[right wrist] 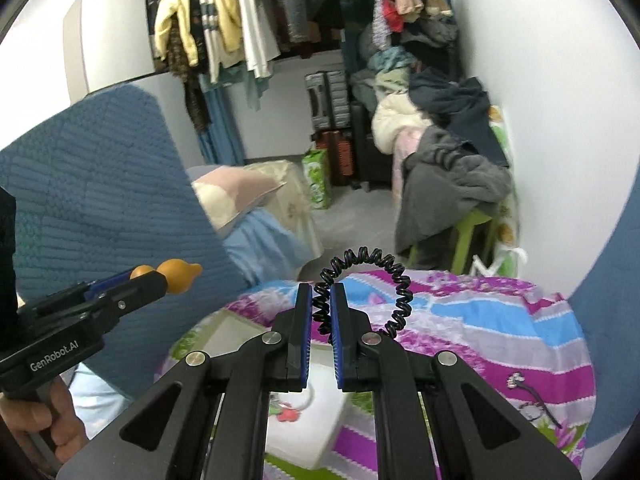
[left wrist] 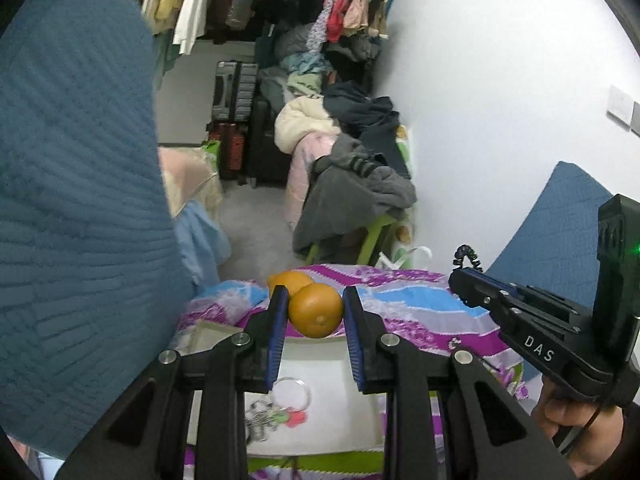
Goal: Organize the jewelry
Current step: 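Carry the gourd and bracelet over the white box and open both grippers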
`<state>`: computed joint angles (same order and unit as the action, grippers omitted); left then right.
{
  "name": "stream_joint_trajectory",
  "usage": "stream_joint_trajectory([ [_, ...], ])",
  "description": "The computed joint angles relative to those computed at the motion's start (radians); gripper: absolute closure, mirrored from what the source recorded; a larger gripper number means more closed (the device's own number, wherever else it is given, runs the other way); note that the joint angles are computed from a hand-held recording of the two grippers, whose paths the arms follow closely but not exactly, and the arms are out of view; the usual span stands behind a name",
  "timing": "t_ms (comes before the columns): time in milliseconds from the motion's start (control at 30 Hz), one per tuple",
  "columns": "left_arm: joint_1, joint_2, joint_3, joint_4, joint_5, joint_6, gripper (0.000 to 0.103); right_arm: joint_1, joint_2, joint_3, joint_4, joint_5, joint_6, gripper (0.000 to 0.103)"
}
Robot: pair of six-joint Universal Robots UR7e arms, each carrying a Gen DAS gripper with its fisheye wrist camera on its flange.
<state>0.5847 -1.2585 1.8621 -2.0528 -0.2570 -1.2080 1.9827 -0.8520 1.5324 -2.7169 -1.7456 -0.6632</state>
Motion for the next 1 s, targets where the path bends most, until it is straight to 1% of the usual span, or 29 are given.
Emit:
stream_joint_trajectory([
  [167,0.023,-0.067,0.084,0.057,-0.045,-0.093,0.076,0.001,0.045,0.031,0.011,-0.025,0.004,0.096],
  [333,0.062,-0.108,0.183,-0.054,-0.098,-0.083,0.076,-0.01,0.078,0.061,0.018,-0.058,0.01,0.096],
  [467,0.102,-0.107,0.243,-0.162,-0.144,-0.051,0.076,-0.026,0.1,0.082,0.024,-0.086,0.011,0.096],
  [567,0.128,-0.104,0.27,-0.209,-0.177,-0.036,0.076,-0.039,0.117,0.095,0.03,-0.111,0.024,0.096],
  [667,0.146,-0.094,0.287,-0.23,-0.205,-0.041,0.076,-0.05,0.129,0.102,0.037,-0.122,0.034,0.096],
  [900,0.191,-0.051,0.28,-0.26,-0.25,-0.013,0.076,-0.073,0.141,0.103,0.072,-0.153,0.055,0.096],
  [1000,0.198,-0.04,0.278,-0.274,-0.262,-0.003,0.076,-0.084,0.136,0.102,0.094,-0.147,0.063,0.095],
])
